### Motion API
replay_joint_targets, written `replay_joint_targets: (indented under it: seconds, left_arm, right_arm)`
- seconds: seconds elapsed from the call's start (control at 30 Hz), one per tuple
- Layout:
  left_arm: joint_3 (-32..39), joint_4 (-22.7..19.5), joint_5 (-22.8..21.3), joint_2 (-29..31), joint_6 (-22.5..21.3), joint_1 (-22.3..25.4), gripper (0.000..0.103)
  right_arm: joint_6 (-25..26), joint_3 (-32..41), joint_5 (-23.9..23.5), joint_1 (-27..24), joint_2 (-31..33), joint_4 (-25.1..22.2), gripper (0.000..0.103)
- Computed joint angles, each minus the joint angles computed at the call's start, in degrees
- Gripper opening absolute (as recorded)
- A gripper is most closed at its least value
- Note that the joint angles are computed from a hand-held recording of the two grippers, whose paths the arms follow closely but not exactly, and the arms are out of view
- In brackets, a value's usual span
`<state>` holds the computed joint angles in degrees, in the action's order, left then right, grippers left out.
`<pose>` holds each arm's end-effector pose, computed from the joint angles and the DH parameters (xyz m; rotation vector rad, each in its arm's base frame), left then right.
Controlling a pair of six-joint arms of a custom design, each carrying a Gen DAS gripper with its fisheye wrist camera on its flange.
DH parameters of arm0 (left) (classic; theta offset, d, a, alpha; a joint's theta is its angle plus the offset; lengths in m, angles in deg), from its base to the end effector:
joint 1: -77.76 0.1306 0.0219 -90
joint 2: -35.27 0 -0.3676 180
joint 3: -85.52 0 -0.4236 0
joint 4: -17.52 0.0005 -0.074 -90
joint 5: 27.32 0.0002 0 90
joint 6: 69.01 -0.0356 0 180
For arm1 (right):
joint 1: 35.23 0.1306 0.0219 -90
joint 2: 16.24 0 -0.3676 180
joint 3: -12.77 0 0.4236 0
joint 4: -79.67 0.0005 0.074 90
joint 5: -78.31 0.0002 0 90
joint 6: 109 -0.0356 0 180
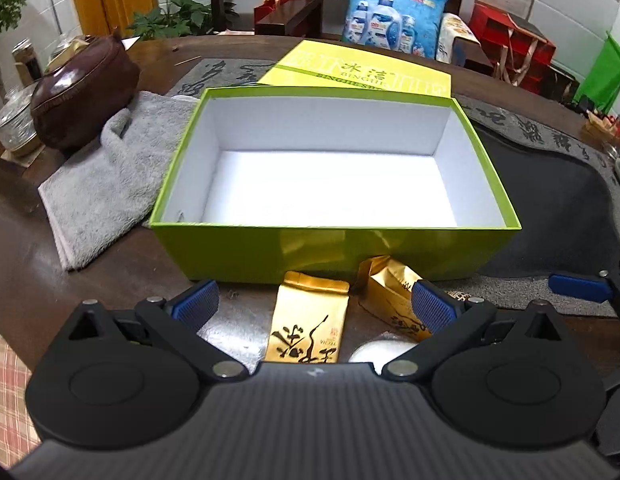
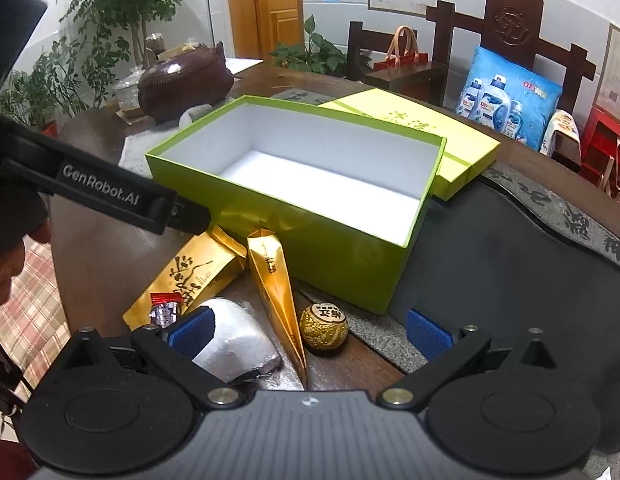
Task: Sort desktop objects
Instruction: 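Move the left tool toward the gold tea packets in front of the box, then grasp the gold tea packet with the left tool while the right tool grasps another packet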
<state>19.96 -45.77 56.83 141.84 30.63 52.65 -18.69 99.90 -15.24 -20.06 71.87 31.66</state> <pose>0.5521 -0.2553 0.4507 0.3011 2.5163 -0.1120 0.4870 0.1338 0.4080 -0.3556 2.4067 0.1924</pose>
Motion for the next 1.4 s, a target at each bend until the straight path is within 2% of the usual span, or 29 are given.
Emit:
replay_joint_targets:
  seconds: [0.03, 0.2, 0.4, 0.67, 0.8, 0.93, 1.1, 1.17, 1.23, 1.27, 1.4]
  left_arm:
    - [0.82, -0.57, 0.49, 0.68, -0.30, 0.01, 0.103]
    - [4.85, -3.28, 2.76, 4.02, -1.74, 0.05, 0.103]
    - [8.75, -5.86, 4.23, 7.32, -2.98, -0.06, 0.103]
    - [13.96, -9.42, 5.88, 11.63, -3.59, 0.05, 0.103]
    - [15.96, -10.68, 7.03, 13.16, -3.59, 0.20, 0.103]
    - [18.29, -12.28, 8.09, 14.89, -3.29, 0.33, 0.103]
    - [21.21, -14.67, 9.70, 17.14, -2.87, 0.56, 0.103]
    - [22.22, -15.63, 10.40, 17.99, -2.61, 0.73, 0.102]
    - [23.26, -16.60, 11.10, 18.85, -2.37, 0.91, 0.102]
    - [23.80, -17.09, 11.45, 19.29, -2.25, 1.00, 0.101]
    - [24.64, -18.39, 12.17, 20.31, -2.65, 1.12, 0.096]
  right_arm:
    - [0.02, 0.15, 0.01, 0.02, 0.25, -0.19, 0.097]
    - [0.18, 1.29, -0.57, 0.01, 1.63, -1.20, 0.095]
    - [-0.18, 2.75, -1.36, 0.03, 3.26, -2.56, 0.086]
    - [-0.36, 4.93, -3.01, -0.29, 5.54, -4.73, 0.059]
    - [-0.16, 5.80, -3.88, -0.29, 6.45, -4.89, 0.052]
    - [0.21, 6.86, -4.66, -0.19, 7.69, -5.15, 0.040]
    - [0.90, 8.22, -5.25, 0.04, 9.43, -6.04, 0.038]
    - [1.28, 8.66, -5.90, 0.03, 10.05, -6.48, 0.031]
    - [1.57, 8.99, -6.34, 0.05, 10.53, -6.82, 0.029]
    - [1.73, 9.04, -6.08, 0.15, 10.67, -6.79, 0.024]
    - [2.50, 9.39, -6.02, 0.38, 11.20, -6.99, 0.019]
